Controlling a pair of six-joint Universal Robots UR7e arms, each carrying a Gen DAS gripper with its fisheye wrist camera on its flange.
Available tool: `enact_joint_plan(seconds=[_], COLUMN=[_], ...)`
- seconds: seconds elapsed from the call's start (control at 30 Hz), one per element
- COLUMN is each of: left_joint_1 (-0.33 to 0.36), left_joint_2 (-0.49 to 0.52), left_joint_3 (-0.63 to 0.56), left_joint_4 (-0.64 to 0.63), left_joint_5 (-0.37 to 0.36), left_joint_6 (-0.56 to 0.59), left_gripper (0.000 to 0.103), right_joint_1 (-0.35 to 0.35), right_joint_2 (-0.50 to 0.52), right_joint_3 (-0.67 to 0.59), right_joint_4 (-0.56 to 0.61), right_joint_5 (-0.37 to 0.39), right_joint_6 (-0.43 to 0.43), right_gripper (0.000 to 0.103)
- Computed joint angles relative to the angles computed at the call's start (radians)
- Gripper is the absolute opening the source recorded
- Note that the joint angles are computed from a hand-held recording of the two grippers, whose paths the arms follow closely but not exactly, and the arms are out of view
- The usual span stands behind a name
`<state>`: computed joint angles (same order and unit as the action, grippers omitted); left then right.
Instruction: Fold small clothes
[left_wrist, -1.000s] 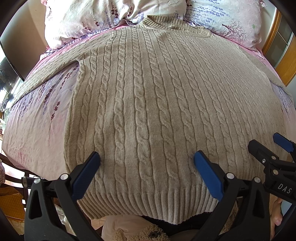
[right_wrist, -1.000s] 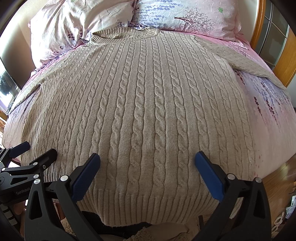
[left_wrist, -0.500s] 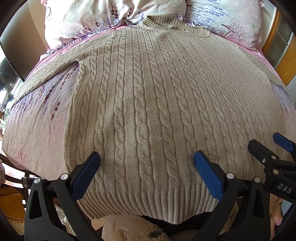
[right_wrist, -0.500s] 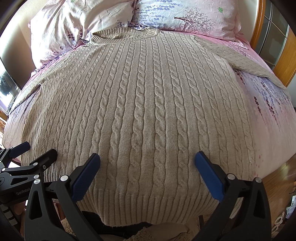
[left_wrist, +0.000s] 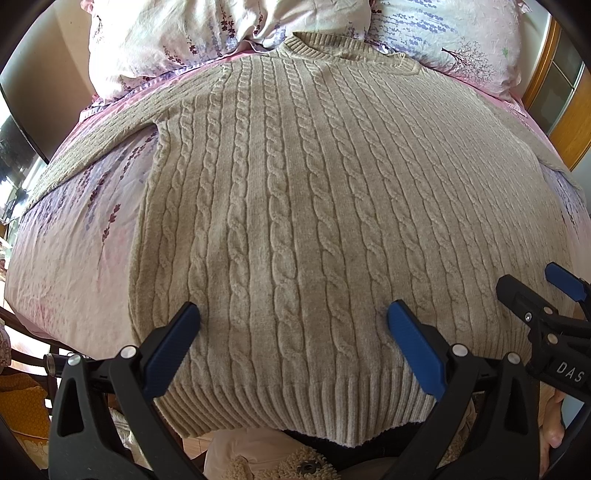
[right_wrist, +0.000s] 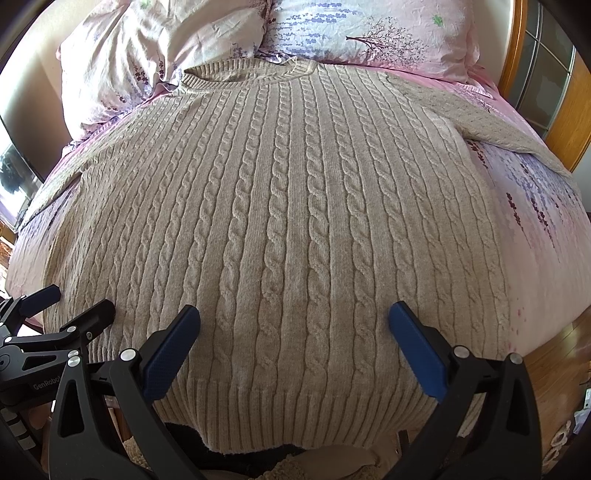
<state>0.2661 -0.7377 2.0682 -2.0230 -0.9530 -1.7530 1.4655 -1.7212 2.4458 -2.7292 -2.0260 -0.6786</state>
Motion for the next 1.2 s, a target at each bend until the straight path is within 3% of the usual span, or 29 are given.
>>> enact_joint_plan(seconds=[0.1,0.2,0.37,0.47,0.63,0.7,0.73,0.8,0.9,1.03,1.1,1.2], left_joint_1=[0.006,0.009,0.037,0.055,0.088,0.100,0.106,0.116,0.131,0.143,0.147,0.156], left_joint_2=[0.001,-0.005,-0.003,-0.011,-0.038,-0.048,-0.050,-0.049,-0.043,-0.045,-0.043,-0.039], left_joint_3=[-0.005,-0.002,-0.028,-0.026,0.029,0.060,0.067,0.062,0.067,0.098,0.122,0.145], left_joint_4=[-0.001,0.002,0.040,0.020,-0.152,-0.248,-0.271,-0.268,-0.314,-0.438,-0.544,-0.656], left_joint_5=[0.003,0.003,0.042,0.074,0.138,0.161,0.170,0.184,0.198,0.214,0.232,0.235], left_joint_6=[0.003,0.000,0.016,0.038,0.102,0.132,0.140,0.154,0.208,0.279,0.339,0.401], left_gripper=[0.101,0.101,0.101,0.101,0.101,0.101,0.101,0.101,0.101,0.101,0.101,0.101], right_joint_1=[-0.024,-0.083,-0.128,-0.170,-0.219,-0.249,-0.263,-0.302,-0.330,-0.365,-0.367,-0.372], right_joint_2=[-0.007,-0.039,-0.029,0.000,0.131,0.185,0.200,0.235,0.279,0.308,0.326,0.344], right_joint_3=[0.009,-0.006,-0.077,-0.167,-0.366,-0.454,-0.486,-0.555,-0.620,-0.668,-0.684,-0.712], right_joint_4=[-0.035,0.007,-0.011,-0.026,-0.057,-0.044,-0.025,0.017,0.038,0.053,0.035,0.013], right_joint_5=[0.047,0.185,0.285,0.346,0.305,0.296,0.307,0.359,0.382,0.432,0.414,0.389], right_joint_6=[-0.023,-0.060,-0.059,0.025,0.252,0.362,0.407,0.502,0.579,0.634,0.651,0.669], right_gripper=[0.102,0.102,0.102,0.102,0.101,0.089,0.088,0.079,0.069,0.054,0.043,0.036])
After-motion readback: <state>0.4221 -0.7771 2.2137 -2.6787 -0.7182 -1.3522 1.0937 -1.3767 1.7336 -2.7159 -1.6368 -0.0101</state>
